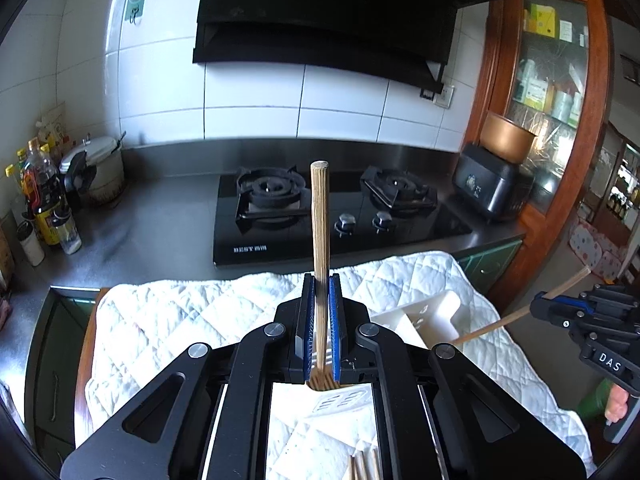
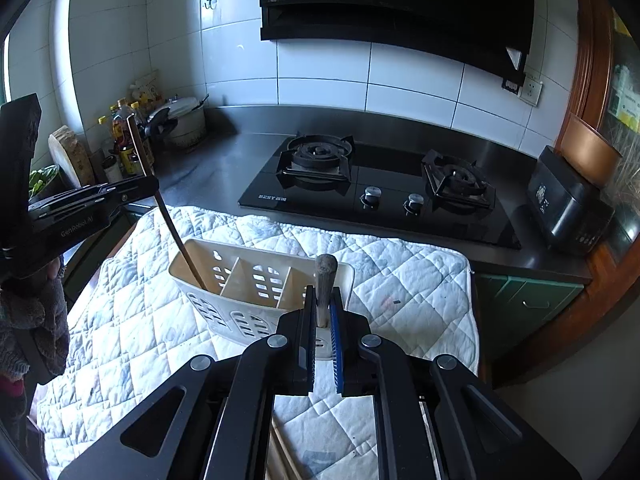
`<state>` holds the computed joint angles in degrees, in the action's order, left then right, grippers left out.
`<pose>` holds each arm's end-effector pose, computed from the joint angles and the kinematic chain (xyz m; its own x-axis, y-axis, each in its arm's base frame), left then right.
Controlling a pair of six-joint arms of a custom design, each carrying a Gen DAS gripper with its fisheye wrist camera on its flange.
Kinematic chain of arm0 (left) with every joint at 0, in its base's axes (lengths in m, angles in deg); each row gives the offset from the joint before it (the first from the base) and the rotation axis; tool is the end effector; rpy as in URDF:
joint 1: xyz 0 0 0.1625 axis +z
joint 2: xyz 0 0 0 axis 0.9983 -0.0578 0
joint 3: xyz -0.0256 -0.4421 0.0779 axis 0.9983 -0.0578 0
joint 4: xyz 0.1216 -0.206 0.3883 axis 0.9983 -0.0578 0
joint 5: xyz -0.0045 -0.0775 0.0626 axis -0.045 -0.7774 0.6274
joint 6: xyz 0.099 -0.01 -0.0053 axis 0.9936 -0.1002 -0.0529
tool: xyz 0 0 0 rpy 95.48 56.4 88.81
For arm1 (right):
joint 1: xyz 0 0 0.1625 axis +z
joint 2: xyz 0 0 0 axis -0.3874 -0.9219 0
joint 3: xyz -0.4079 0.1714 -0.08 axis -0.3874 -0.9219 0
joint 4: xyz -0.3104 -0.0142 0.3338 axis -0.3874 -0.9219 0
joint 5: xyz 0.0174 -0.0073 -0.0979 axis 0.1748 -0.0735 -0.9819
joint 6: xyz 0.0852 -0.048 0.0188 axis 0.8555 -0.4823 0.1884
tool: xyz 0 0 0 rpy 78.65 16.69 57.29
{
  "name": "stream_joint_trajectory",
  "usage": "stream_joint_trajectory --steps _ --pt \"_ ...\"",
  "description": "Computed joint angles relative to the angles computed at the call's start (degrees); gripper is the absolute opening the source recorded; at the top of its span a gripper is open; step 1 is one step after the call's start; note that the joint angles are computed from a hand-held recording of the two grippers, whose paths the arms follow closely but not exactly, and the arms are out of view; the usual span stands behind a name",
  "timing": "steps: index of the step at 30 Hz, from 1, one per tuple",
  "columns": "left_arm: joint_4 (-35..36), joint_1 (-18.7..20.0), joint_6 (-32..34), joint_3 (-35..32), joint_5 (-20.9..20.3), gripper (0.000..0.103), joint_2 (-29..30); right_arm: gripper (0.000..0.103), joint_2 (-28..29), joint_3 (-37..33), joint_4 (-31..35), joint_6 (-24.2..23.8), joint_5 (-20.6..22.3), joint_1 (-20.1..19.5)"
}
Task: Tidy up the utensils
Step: 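Lift the left tool's chopstick over the white caddy while the right tool carries its own, then open the left tool to drop its chopstick into the caddy while the right tool releases too, then move the left tool back to the chopstick pile while the right tool returns too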
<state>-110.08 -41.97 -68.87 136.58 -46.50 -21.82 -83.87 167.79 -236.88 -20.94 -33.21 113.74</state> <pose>-0.4138 -0.6867 0.0489 -0.7588 0.3308 -0.5610 0.6358 0.5628 -0.5282 0.0988 -0.6183 0.3740 -0.6903 -0.1256 0.7125 -0.5760 0.6914 -0.4361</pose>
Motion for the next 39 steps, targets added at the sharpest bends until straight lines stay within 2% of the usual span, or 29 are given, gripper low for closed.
stream_joint_trajectory --steps 9,11,13,15,18,23,31,39 --pt "1.16 0.7 0.22 -0.25 -0.87 0.009 0.8 0.008 0.52 -0.03 -0.5 0.9 1.53 -0.88" --pt "0.89 0.46 0.33 -0.12 -0.53 0.009 0.77 0.012 0.49 0.02 -1.15 0.54 1.64 -0.84" --pt "0.07 0.17 0.61 0.53 -0.56 0.009 0.34 0.022 0.12 0.44 -2.11 0.35 1.93 -0.74" --pt "-0.69 -0.17 0.38 1.32 -0.67 0.009 -0.37 0.024 -0.7 1.22 -3.2 0.01 2.37 -0.62" --pt "-3.0 -1.0 0.44 3.61 -0.57 0.009 -2.15 0.032 -2.91 3.63 -6.14 -0.79 3.4 -0.47" --pt "-8.2 -3.19 0.63 10.86 0.08 0.01 -6.31 0.034 -8.51 10.81 -11.25 -2.94 6.39 -1.41" --pt "-11.99 -4.77 -4.69 24.3 -1.25 0.011 -11.99 0.035 -15.9 23.33 -15.02 -5.77 11.51 -7.49" --pt "-16.12 -4.92 -10.4 34.47 -2.43 0.011 -13.06 0.035 -17.09 31.62 -20.09 -8.46 16.61 -16.43"
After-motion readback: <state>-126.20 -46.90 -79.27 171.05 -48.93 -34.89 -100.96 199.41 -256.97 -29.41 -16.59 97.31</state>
